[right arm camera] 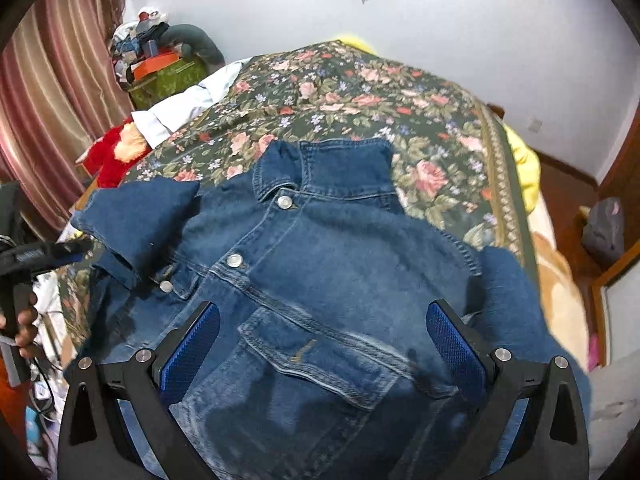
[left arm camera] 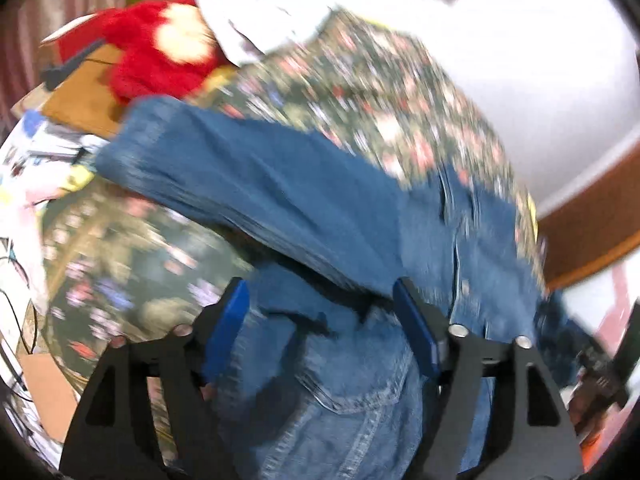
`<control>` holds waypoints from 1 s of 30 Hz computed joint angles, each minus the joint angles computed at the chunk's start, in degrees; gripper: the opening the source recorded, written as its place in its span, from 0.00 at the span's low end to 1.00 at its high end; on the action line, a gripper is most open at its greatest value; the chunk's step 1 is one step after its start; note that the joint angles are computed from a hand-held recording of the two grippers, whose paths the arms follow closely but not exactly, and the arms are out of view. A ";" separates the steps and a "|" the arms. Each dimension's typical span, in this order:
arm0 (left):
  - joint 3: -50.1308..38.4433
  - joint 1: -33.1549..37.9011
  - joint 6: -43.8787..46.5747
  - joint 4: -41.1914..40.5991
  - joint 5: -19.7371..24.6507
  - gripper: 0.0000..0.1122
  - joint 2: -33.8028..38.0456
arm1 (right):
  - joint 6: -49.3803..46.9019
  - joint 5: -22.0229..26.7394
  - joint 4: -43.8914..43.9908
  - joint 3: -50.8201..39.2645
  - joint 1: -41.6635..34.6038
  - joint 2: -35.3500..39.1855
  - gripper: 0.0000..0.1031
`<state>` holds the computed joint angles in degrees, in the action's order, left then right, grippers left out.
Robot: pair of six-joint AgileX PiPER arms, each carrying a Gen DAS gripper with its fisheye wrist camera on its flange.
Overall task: Fold large clothes
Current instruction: 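Grasp the sleeve cuff with the left gripper and lift it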
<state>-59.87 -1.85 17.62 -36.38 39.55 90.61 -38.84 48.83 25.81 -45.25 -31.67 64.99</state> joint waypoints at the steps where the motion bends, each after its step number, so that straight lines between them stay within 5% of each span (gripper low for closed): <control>1: -0.73 2.44 -0.54 -0.28 0.52 0.68 0.48 | 0.86 -0.14 -0.07 -0.10 0.74 0.27 1.00; 9: -8.08 15.87 3.90 -15.46 7.71 0.68 14.45 | 6.23 -2.67 -3.13 -0.45 6.32 0.84 1.00; 15: -12.44 13.14 2.46 -16.21 2.02 0.68 20.07 | 7.93 -4.38 -4.58 -1.05 7.06 3.86 1.00; 16: -13.61 12.63 -0.05 -13.21 1.00 0.65 20.43 | 8.30 -4.61 -4.70 -1.10 7.12 4.61 1.00; 20: -19.06 6.79 -15.68 9.26 -4.84 0.22 22.68 | 8.01 -4.77 -4.29 -1.25 6.39 6.53 1.00; 26: -17.54 -4.82 -33.82 38.63 -11.11 0.11 15.22 | 5.40 -4.20 -3.21 -1.85 3.46 7.08 1.00; 30: -18.63 -12.63 -37.78 45.69 -10.75 0.11 8.87 | 1.76 -1.90 0.18 -2.66 -0.49 7.14 1.00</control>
